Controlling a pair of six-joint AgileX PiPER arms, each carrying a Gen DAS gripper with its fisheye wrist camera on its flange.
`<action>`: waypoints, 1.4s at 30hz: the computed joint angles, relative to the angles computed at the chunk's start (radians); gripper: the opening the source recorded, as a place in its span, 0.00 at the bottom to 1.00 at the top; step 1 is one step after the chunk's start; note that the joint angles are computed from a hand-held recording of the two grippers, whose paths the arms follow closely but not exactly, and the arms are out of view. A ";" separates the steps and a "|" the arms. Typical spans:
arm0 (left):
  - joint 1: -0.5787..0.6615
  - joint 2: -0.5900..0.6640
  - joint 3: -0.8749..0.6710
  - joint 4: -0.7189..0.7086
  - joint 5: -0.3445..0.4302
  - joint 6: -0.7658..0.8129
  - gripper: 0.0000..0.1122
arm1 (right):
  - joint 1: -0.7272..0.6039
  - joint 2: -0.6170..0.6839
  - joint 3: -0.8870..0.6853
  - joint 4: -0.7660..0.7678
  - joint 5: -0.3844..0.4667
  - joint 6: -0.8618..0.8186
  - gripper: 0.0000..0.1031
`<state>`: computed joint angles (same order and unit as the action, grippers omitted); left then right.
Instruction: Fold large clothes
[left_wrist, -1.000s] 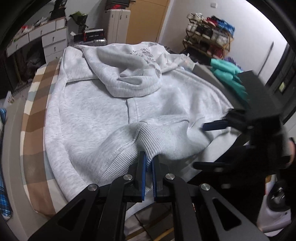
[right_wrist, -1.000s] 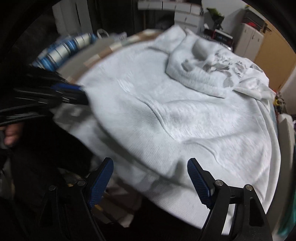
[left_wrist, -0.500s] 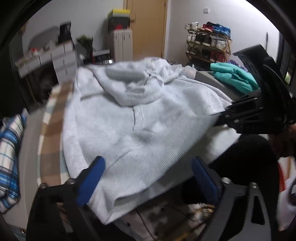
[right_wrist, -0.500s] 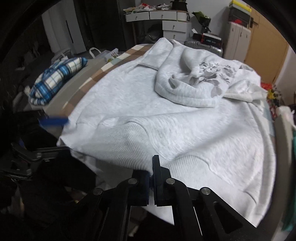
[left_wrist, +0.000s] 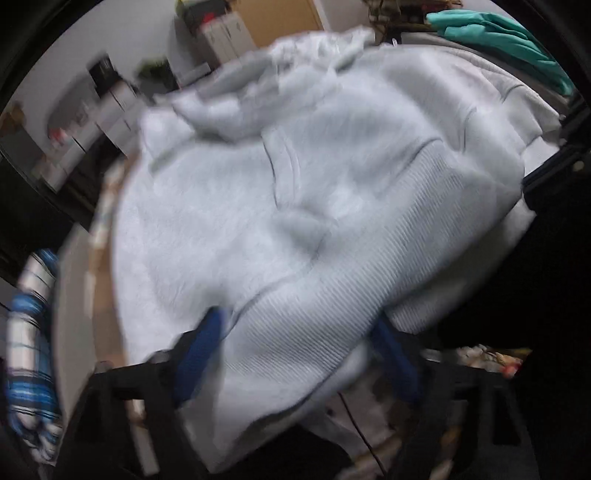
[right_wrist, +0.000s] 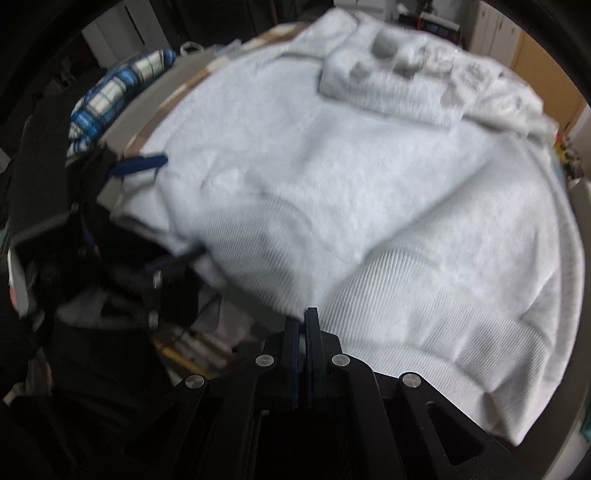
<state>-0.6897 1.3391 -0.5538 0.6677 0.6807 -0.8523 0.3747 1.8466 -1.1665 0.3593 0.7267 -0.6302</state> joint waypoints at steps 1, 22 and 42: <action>0.032 -0.033 0.001 -0.059 -0.006 0.071 0.54 | -0.024 -0.001 -0.003 0.029 0.030 -0.025 0.02; 0.370 -0.497 0.064 -0.347 0.113 0.311 0.74 | -0.507 0.020 0.018 0.288 -0.070 -0.115 0.55; 0.835 -0.226 0.053 -0.924 0.083 0.939 0.05 | -0.636 -0.087 0.079 0.516 -0.013 -0.377 0.03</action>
<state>0.1449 1.1127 -0.5004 -0.2559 0.7634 0.0862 -0.2617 1.7595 -1.0871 0.8755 0.7138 -1.0075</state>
